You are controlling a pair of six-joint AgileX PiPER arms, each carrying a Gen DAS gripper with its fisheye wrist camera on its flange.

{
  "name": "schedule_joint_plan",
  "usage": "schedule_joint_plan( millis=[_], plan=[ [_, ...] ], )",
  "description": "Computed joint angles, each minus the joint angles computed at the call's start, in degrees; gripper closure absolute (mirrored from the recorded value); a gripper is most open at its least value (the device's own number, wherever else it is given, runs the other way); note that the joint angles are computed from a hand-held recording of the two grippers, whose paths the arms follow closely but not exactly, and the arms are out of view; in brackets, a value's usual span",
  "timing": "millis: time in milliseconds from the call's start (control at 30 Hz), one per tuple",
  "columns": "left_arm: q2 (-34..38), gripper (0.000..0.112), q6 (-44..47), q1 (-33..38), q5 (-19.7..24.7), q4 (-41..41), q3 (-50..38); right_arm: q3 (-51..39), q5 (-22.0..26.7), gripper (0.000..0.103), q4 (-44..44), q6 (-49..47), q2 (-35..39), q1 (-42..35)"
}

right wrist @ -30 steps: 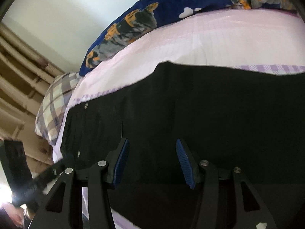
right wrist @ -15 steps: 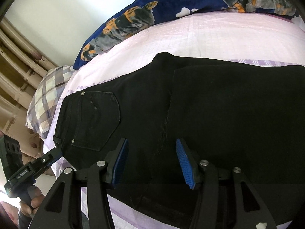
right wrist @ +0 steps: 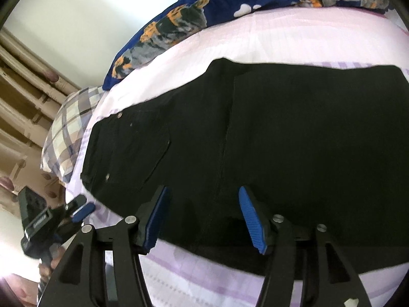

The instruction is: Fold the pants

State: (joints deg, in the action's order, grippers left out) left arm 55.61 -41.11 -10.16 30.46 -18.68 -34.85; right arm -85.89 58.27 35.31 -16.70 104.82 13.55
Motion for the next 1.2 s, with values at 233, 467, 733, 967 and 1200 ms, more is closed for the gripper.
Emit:
schedule_joint_plan(
  millis=[233,467,733,967,1200],
  plan=[
    [1.3,0.065,16.8,7.8,-1.7,-16.6,2.5,2.6,-1.1,0.047,0.4,-1.4,-2.1,0.5],
    [2.7,0.065,31.8,15.9,-0.8,-30.9,5.1,2.6,-0.5,0.045,2.0,-1.1,-2.1,-0.4],
    [5.4,0.065,49.0,22.8,1.5,-46.6,6.9,2.7,-0.6,0.045,1.9,-0.2,-2.2,-1.1],
    [6.5,0.064,52.3,25.5,4.1,-49.7,6.9,2.7,-0.7,0.045,1.6,0.9,-2.3,-1.3],
    [4.1,0.063,51.9,30.5,7.8,-50.5,8.8,2.3,-0.8,0.045,1.1,1.6,-1.9,-1.2]
  ],
)
